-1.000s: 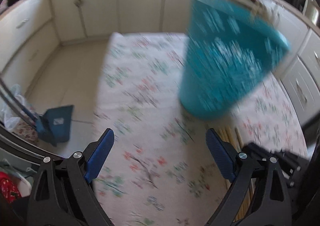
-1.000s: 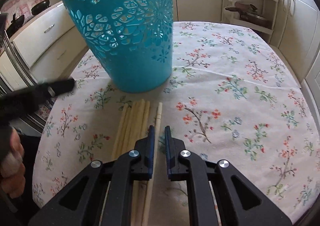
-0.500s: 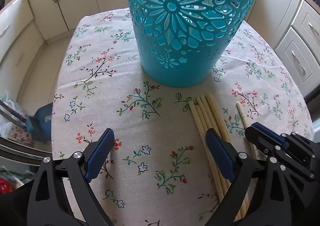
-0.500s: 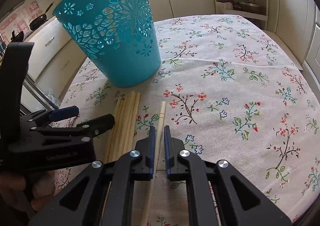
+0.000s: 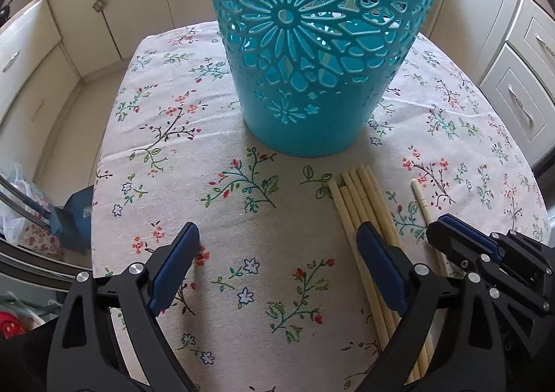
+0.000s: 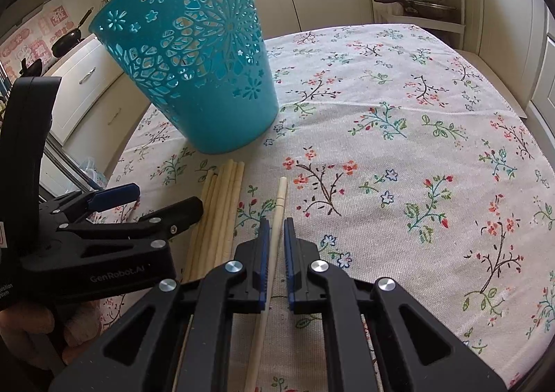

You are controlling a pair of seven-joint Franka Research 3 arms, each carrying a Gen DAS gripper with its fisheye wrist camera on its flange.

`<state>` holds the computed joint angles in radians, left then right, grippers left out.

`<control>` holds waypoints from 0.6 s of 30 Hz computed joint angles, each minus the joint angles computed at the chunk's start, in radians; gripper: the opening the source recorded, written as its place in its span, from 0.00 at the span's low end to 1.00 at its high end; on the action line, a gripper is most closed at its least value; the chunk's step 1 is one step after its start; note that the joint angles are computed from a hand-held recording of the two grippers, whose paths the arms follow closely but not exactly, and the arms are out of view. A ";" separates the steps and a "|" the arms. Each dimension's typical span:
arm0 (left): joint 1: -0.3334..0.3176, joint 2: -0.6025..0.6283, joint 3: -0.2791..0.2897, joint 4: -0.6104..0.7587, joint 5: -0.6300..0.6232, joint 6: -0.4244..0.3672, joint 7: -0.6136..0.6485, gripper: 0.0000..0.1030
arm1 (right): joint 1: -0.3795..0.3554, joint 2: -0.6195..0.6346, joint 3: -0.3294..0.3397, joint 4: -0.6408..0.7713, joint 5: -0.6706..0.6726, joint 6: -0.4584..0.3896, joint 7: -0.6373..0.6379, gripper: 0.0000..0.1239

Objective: Organize utensils
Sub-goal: 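Move the left tool back to the bundle and grasp one chopstick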

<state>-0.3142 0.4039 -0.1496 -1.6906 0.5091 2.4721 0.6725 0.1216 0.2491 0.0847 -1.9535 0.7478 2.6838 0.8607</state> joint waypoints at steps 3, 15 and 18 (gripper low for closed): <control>0.012 0.001 -0.007 -0.002 -0.027 0.009 0.007 0.86 | 0.001 0.000 0.000 0.000 -0.001 0.003 0.005 0.07; -0.007 0.016 0.002 0.022 -0.010 -0.007 -0.013 0.82 | -0.004 0.003 0.003 0.003 0.015 -0.002 -0.005 0.07; -0.010 0.007 0.006 0.013 -0.002 -0.016 -0.025 0.76 | -0.007 0.002 0.003 0.004 0.021 -0.008 -0.010 0.07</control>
